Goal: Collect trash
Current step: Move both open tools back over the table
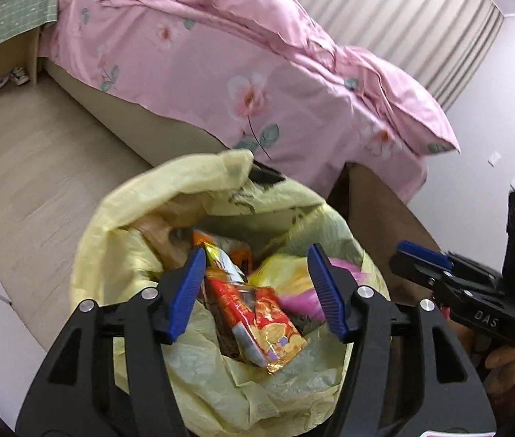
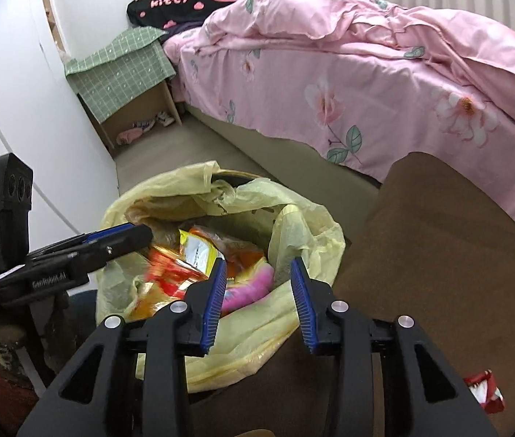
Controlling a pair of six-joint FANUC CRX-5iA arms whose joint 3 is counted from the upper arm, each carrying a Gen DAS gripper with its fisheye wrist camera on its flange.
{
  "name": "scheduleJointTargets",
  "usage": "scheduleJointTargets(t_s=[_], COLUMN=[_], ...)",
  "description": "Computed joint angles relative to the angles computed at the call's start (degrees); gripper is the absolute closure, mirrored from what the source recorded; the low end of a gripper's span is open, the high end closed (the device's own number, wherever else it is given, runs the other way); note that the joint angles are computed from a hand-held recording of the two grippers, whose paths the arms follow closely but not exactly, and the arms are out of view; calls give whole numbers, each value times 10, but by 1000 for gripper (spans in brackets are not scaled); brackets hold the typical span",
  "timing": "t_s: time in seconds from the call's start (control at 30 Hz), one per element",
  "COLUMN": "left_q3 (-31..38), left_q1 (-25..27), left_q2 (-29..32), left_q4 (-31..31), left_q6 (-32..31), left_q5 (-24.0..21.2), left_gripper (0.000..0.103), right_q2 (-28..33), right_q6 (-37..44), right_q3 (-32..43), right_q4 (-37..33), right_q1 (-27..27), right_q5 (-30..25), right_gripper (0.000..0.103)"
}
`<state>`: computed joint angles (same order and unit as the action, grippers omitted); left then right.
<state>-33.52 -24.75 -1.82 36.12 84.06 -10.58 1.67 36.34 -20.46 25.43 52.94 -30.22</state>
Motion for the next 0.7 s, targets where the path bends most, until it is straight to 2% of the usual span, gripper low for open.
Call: scheduleJointTargets(t_s=[0.17, 0.23, 0.27, 0.33, 0.43, 0.5, 0.6, 0.7], left_q3=[66, 88, 97, 102, 122, 136, 180, 213], left_q1=[8, -2, -11, -25, -55, -77, -114, -147], left_q2=[-10, -8, -6, 0, 14, 25, 50, 78], left_q4=[-217, -266, -276, -257, -246, -236, -275, -274], left_q6=[211, 249, 254, 231, 211, 193, 221, 201], left_q5=[-59, -79, -87, -89, -95, -99, -119, -131], left_gripper=[43, 43, 43, 43, 43, 42, 38, 36], right_q2=[-56, -87, -107, -151, -211, -259, -332, -394], right_q6=[-88, -129, -156, -208, -265, -301, -349, -397], right_q3=[-60, -91, -112, -154, -203, -237, -282, -319], right_q4=[84, 124, 149, 192, 226, 240, 248, 244], right_q1=[12, 20, 27, 41, 66, 93, 155, 221], right_q5=[-6, -17, -29, -57, -109, -163, -274, -379], right_gripper=[68, 68, 68, 68, 68, 68, 65, 65])
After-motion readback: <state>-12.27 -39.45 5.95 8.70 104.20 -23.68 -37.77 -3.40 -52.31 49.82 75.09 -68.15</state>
